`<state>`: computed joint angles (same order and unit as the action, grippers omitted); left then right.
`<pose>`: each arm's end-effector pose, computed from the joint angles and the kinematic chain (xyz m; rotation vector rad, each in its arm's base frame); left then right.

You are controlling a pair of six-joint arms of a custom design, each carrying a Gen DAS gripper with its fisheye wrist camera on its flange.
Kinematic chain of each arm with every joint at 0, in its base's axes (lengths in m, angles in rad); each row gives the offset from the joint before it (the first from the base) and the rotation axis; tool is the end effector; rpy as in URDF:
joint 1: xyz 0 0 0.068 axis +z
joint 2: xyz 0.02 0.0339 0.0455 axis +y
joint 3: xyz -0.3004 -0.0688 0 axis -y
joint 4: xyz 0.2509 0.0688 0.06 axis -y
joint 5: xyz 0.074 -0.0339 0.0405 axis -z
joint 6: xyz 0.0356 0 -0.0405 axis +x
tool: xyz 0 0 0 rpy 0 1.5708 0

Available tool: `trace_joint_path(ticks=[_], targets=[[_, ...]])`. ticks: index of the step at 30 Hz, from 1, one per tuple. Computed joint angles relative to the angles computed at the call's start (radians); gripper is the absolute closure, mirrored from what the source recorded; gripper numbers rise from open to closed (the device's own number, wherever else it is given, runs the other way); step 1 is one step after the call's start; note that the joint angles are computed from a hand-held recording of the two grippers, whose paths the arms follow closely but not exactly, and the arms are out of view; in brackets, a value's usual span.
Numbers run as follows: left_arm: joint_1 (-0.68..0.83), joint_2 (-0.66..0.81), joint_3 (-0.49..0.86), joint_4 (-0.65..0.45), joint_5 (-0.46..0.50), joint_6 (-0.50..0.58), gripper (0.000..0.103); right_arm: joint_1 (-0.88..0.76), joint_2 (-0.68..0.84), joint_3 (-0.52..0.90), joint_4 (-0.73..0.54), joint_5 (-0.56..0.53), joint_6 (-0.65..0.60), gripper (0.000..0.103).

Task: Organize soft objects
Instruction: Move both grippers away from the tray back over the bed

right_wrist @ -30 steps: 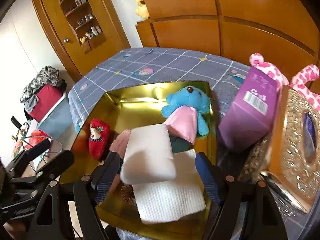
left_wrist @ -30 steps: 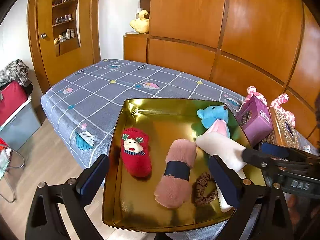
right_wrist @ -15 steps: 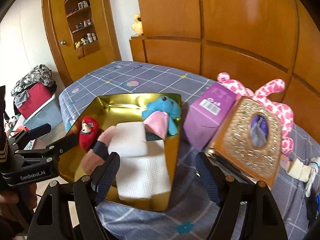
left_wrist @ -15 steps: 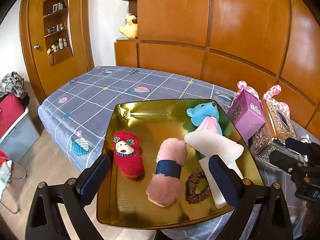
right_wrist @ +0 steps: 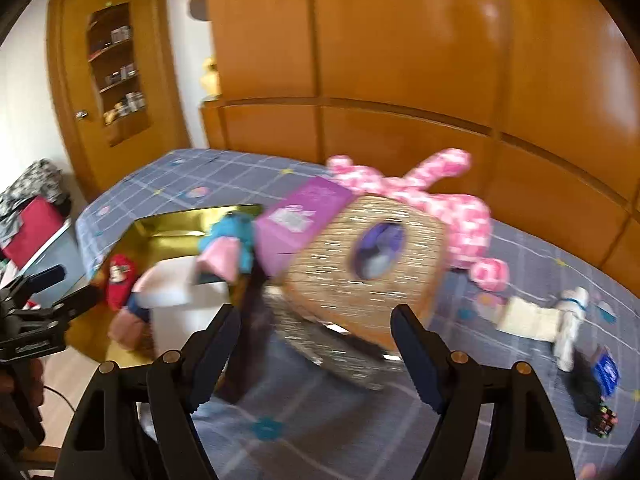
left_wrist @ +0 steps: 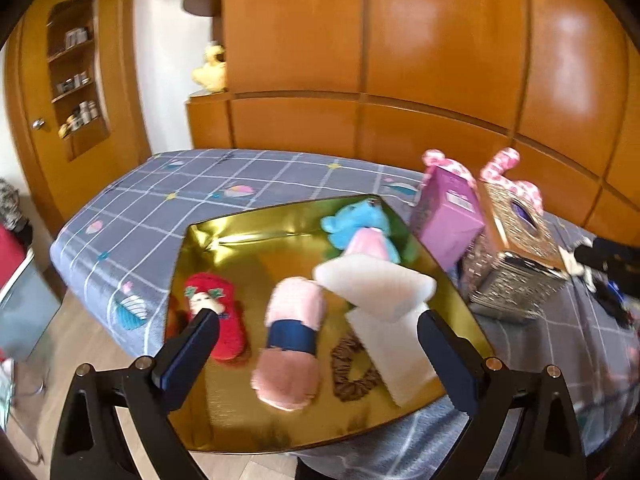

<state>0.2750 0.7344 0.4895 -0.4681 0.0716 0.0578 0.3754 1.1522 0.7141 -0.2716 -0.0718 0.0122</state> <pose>0.1333 0.0350 0.2406 -0.2103 2.2736 0.0923 0.2164 0.0880 0.2645 -0.4516 2.2496 0.2838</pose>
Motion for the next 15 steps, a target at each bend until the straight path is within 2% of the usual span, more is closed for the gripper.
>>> trace_joint_path(ticks=[11,15], targets=[[-0.428,-0.066,0.009,-0.022,-0.233,-0.091,0.0,-0.49,-0.009,0.01,-0.037,-0.146,-0.153,0.024],[-0.615,-0.085,0.013,0.029,-0.283,-0.133,0.0,-0.698,0.048,0.046,0.0,-0.189,-0.154,0.024]])
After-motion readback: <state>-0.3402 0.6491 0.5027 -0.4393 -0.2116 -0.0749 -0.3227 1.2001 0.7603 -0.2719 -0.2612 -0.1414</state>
